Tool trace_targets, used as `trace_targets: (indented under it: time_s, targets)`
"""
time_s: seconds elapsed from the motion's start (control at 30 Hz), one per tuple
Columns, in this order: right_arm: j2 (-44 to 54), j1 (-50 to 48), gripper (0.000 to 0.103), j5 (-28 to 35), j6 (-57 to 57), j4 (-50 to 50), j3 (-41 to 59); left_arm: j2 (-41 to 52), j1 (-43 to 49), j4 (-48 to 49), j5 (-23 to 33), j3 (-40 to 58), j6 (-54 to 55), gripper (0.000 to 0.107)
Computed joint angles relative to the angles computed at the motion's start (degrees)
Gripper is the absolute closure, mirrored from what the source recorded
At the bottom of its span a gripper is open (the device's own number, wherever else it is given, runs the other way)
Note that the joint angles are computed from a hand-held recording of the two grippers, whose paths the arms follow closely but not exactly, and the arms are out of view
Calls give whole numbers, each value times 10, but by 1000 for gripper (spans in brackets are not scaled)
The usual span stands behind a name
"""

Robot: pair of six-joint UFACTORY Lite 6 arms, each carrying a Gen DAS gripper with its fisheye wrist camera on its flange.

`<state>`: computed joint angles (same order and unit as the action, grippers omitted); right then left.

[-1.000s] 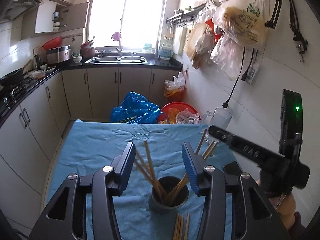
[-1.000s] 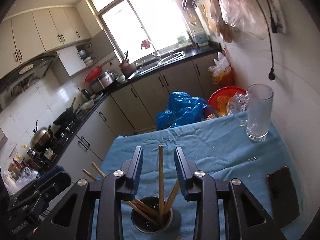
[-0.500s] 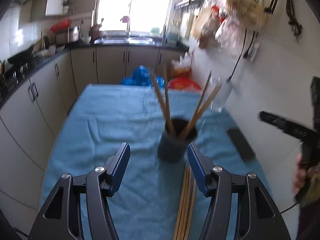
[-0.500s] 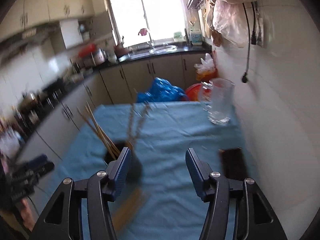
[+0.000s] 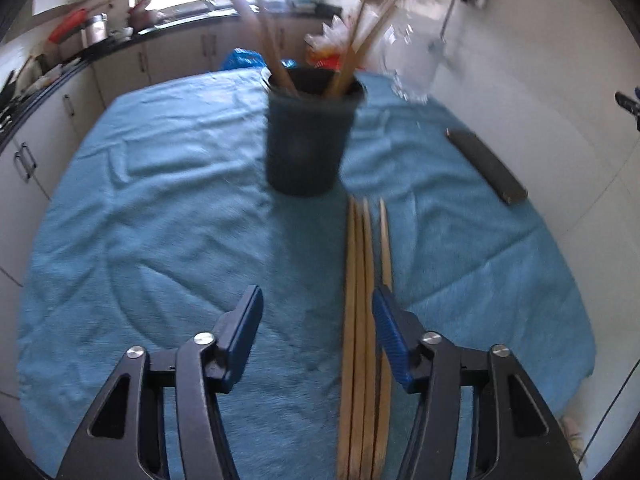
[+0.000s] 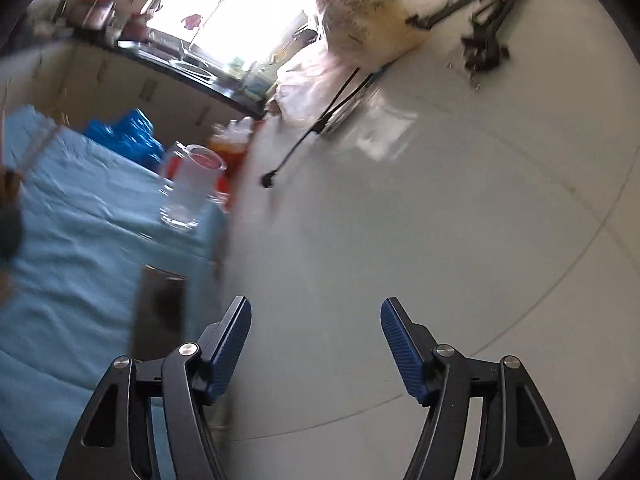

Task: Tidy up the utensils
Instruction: 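Move both open tools back toward the loose chopsticks on the towel, then grasp a chopstick with the left tool while the right tool grasps another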

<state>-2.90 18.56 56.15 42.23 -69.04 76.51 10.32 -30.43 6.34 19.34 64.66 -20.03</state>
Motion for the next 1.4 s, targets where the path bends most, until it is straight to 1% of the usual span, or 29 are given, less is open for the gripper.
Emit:
trace_targets:
  time_s: [0.03, 0.13, 0.23, 0.27, 0.3, 0.37, 0.4, 0.43, 0.57, 0.6, 0.63, 0.67, 0.7, 0.73, 0.77, 0.8, 0.83, 0.87, 1.0, 1.07, 1.1, 1.17, 1.23, 1.3, 1.33, 1.4]
  targets:
    - [-10, 5, 31, -6, 15, -11, -27, 15, -2, -8, 2, 8, 9, 65]
    - [-22, 15, 31, -58, 21, 40, -75, 52, 1, -34, 9, 31, 38, 77]
    - [-17, 36, 31, -119, 39, 109, -108, 69, 7, -74, -8, 33, 74, 78]
    - [-16, 36, 31, -156, 38, 150, -122, 72, 8, -78, -8, 36, 79, 78]
    - [-18, 42, 31, -175, 45, 174, -136, 77, 8, -77, -6, 42, 79, 78]
    - [-10, 40, 31, -234, 36, 245, -156, 87, 8, -81, -4, 53, 85, 78]
    - [8, 39, 31, -269, 30, 280, -161, 91, 8, -90, 1, 59, 96, 78]
    - [17, 42, 31, -291, 24, 306, -168, 93, 8, -92, 2, 62, 100, 79]
    - [52, 68, 31, -349, 64, 326, -197, 99, -3, -57, -1, 69, 77, 79]
    - [54, 72, 31, -360, 62, 340, -205, 105, -10, -22, 0, 77, 49, 81]
    - [60, 68, 31, -372, 40, 369, -206, 116, -13, -7, 7, 92, 34, 87]
    - [67, 68, 31, -387, 20, 402, -210, 123, -11, -9, 12, 102, 35, 91]
    - [85, 72, 31, -399, 15, 419, -203, 134, -5, -34, 21, 118, 51, 94]
    - [91, 71, 31, -410, -14, 458, -204, 145, -1, -41, 26, 130, 53, 94]
    - [97, 69, 31, -415, -49, 499, -202, 149, 1, -33, 27, 135, 41, 94]
    - [104, 69, 31, -420, -92, 549, -199, 156, 0, -1, 36, 142, 9, 96]
    - [109, 71, 31, -421, -112, 575, -197, 155, -1, 26, 38, 141, -16, 99]
    - [118, 74, 31, -422, -129, 597, -193, 150, -1, 48, 34, 131, -35, 99]
    - [164, 85, 32, -422, -244, 723, -152, 112, 18, 28, 35, 87, -43, 99]
    - [191, 93, 39, -418, -270, 757, -121, 92, 33, -17, 40, 66, -19, 99]
    - [206, 94, 44, -415, -281, 769, -104, 84, 43, -45, 44, 60, -2, 99]
    - [246, 98, 48, -405, -282, 780, -57, 80, 61, -109, 57, 60, 52, 99]
    - [285, 100, 55, -396, -279, 786, -11, 98, 79, -166, 81, 89, 110, 98]
    - [319, 101, 56, -387, -260, 779, 30, 118, 87, -180, 95, 115, 129, 98]
    - [334, 105, 60, -382, -221, 742, 51, 127, 85, -176, 97, 127, 126, 98]
    - [361, 109, 62, -366, -187, 712, 90, 139, 82, -171, 93, 141, 121, 98]
